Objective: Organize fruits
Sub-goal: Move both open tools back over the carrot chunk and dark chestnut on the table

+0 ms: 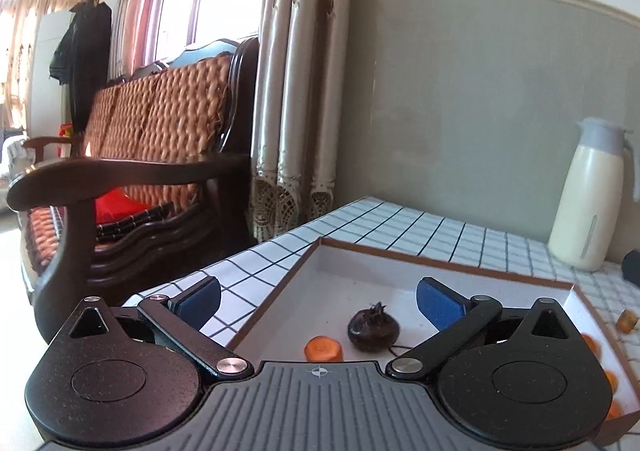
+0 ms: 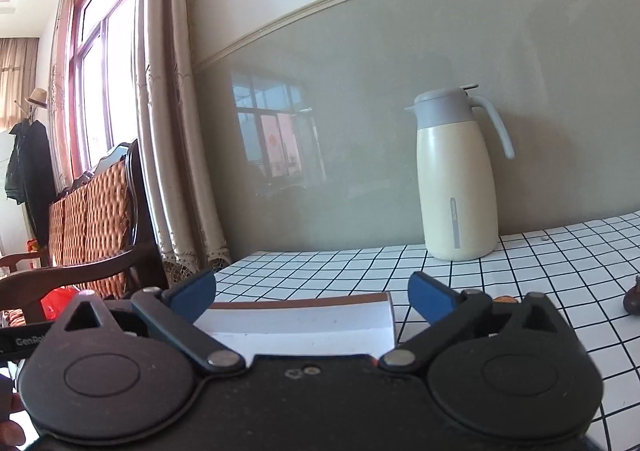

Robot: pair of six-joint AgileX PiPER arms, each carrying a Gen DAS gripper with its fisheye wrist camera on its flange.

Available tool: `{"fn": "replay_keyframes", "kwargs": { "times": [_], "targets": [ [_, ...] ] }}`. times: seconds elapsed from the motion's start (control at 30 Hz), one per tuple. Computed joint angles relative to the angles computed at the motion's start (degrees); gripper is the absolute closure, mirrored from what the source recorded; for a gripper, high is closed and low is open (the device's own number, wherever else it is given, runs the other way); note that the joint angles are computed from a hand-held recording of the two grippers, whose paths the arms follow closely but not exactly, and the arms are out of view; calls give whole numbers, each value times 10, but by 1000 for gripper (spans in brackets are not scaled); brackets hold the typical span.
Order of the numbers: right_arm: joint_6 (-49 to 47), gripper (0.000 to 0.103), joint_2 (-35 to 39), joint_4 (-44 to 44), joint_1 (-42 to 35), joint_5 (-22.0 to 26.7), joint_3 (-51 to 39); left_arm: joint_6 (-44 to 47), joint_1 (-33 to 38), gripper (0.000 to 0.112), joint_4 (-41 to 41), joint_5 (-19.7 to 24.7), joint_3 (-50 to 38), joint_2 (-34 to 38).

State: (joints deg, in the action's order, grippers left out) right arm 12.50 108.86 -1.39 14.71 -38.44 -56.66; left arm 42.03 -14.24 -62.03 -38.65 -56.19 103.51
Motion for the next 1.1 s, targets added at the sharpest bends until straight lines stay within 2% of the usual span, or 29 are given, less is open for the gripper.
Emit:
{"fn": "replay_keyframes", "kwargs": {
  "times": [0.1, 0.5, 0.77, 1.1],
  "targets": [
    [13, 6, -1, -15, -3, 10, -3, 6, -8, 9, 4, -19, 2, 2],
    [22, 6, -2, -18, -3, 29, -5, 26, -17, 9, -4, -16, -2, 0],
    [33, 6, -15, -12, -20, 9, 15, 14, -23, 9, 4, -11, -2, -3],
    [58, 6, -31, -16, -59, 5, 37, 13, -61, 9, 20, -16, -12, 4]
  ]
}}
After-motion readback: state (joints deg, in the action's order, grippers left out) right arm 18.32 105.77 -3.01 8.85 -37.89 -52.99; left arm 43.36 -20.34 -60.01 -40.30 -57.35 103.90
